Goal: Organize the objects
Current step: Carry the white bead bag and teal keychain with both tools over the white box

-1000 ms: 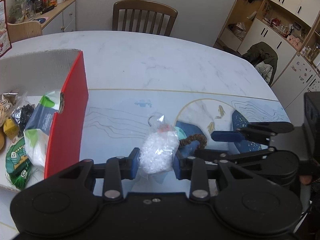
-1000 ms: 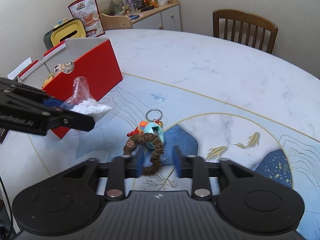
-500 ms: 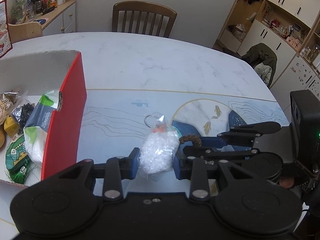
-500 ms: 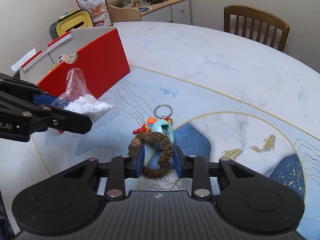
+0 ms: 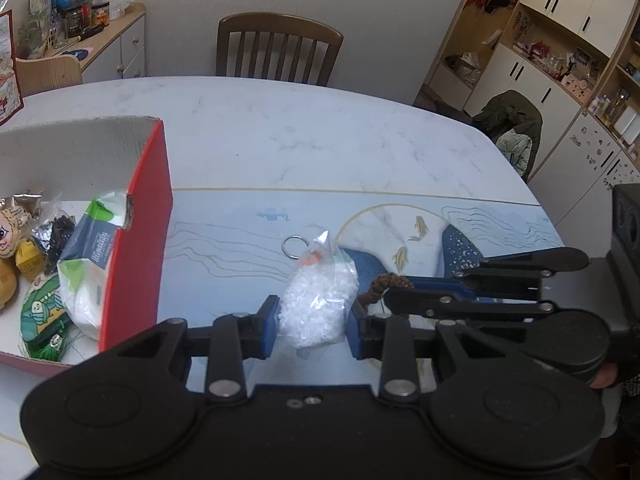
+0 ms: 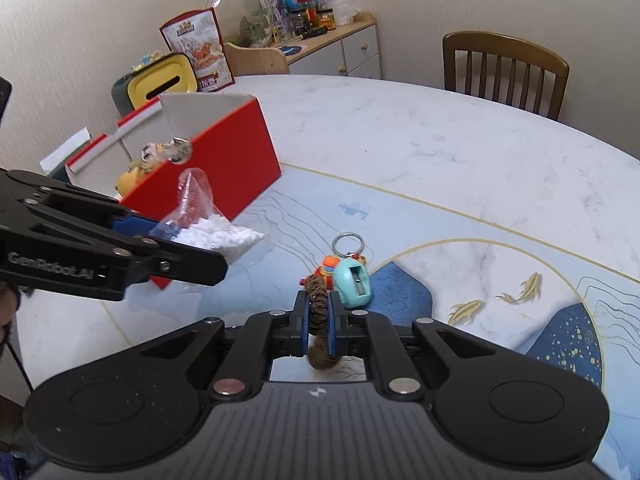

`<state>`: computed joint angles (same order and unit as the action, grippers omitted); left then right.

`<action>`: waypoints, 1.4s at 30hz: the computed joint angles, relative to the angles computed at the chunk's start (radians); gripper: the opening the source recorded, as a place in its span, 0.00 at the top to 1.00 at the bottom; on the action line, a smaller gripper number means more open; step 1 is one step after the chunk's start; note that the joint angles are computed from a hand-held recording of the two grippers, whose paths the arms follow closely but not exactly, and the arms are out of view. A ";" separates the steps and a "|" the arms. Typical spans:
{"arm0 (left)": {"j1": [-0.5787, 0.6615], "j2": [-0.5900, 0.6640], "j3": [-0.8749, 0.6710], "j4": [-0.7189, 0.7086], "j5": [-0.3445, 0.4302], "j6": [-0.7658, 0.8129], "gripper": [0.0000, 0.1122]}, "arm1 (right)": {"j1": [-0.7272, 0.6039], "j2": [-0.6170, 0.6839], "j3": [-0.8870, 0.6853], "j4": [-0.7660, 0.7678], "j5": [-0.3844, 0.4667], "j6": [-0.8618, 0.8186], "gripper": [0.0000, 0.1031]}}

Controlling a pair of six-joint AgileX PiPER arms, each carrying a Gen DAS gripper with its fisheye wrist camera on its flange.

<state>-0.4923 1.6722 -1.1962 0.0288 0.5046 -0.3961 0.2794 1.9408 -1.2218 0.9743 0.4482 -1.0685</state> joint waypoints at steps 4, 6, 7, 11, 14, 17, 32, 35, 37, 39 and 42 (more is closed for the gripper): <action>0.018 -0.048 0.032 -0.048 -0.007 0.070 0.72 | 0.007 -0.058 0.023 -0.031 0.008 0.068 0.92; 0.034 -0.072 0.042 -0.083 -0.001 0.112 0.72 | 0.011 -0.086 0.029 -0.049 0.015 0.102 0.92; 0.045 -0.084 0.047 -0.102 0.002 0.135 0.72 | 0.015 -0.101 0.031 -0.062 0.018 0.124 0.92; 0.099 -0.127 0.063 -0.178 0.025 0.233 0.72 | 0.038 -0.153 0.026 -0.099 0.028 0.190 0.92; 0.151 -0.154 0.069 -0.231 0.051 0.316 0.72 | 0.066 -0.180 0.007 -0.148 0.031 0.262 0.92; 0.211 -0.183 0.075 -0.293 0.075 0.412 0.72 | 0.101 -0.196 -0.017 -0.188 0.028 0.328 0.92; 0.581 -0.217 0.035 -0.504 0.220 0.835 0.72 | 0.342 -0.091 -0.271 -0.596 -0.027 0.859 0.92; 0.639 -0.204 0.021 -0.517 0.238 0.883 0.72 | 0.381 -0.043 -0.346 -0.662 -0.022 0.947 0.92; 0.674 -0.194 0.016 -0.529 0.246 0.915 0.72 | 0.402 -0.006 -0.400 -0.688 -0.013 0.992 0.92; 0.708 -0.180 0.007 -0.537 0.252 0.948 0.72 | 0.422 0.032 -0.454 -0.712 0.001 1.027 0.92; 0.758 -0.150 -0.015 -0.552 0.261 0.998 0.72 | 0.451 0.090 -0.534 -0.740 0.027 1.071 0.92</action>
